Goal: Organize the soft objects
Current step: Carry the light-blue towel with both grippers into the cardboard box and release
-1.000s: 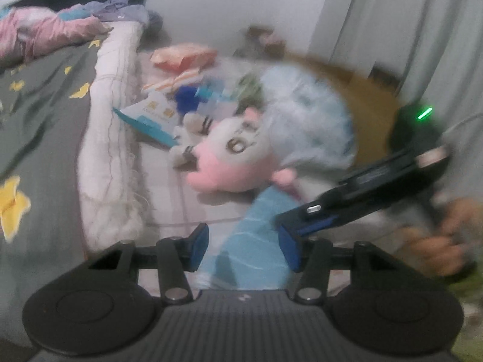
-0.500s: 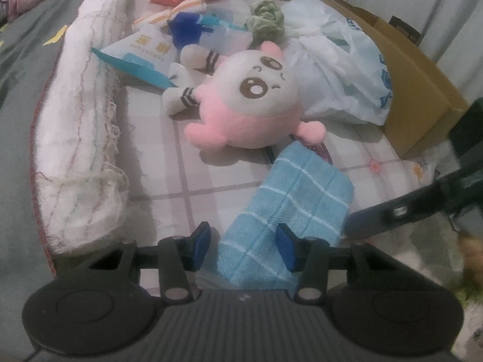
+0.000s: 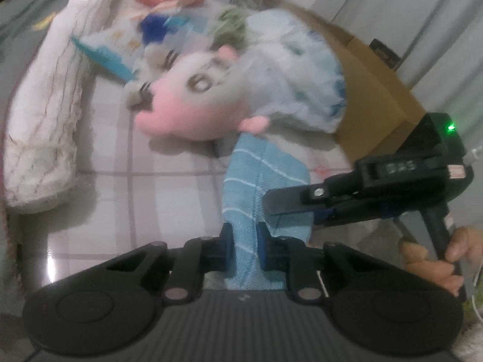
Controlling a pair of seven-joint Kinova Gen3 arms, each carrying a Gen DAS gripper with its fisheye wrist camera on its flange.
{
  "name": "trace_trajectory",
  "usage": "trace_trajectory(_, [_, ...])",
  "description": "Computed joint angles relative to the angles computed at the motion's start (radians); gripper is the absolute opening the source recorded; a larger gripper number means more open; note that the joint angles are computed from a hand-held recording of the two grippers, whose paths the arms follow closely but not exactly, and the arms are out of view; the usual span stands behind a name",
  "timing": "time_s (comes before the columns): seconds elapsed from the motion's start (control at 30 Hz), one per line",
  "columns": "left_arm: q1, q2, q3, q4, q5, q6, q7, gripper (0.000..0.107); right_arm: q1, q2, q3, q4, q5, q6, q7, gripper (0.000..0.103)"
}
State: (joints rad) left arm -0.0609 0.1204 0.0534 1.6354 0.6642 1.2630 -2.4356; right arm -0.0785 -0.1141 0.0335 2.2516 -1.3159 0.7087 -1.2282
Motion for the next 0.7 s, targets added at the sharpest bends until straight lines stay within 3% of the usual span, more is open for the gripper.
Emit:
trace_trajectory(0.1, [-0.013, -0.055, -0.009, -0.001, 0.048, 0.037, -0.025, 0.017, 0.006, -0.055, 0.009, 0.008, 0.011, 0.017, 0.01, 0.032])
trace_trajectory(0.37, [0.067, -0.129, -0.003, -0.09, 0.133, -0.003, -0.04, 0.017, -0.017, -0.249, 0.079, -0.045, 0.098, -0.018, 0.006, 0.027])
trace_trajectory(0.53, [0.19, -0.023, 0.046, -0.252, 0.106, -0.036, 0.075, 0.017, 0.013, -0.309, 0.171, -0.122, 0.259, 0.008, -0.07, 0.024])
trace_trajectory(0.7, [0.3, 0.163, 0.209, -0.484, -0.058, -0.106, 0.269, 0.017, 0.039, -0.263, 0.342, -0.235, 0.404, 0.111, -0.115, 0.022])
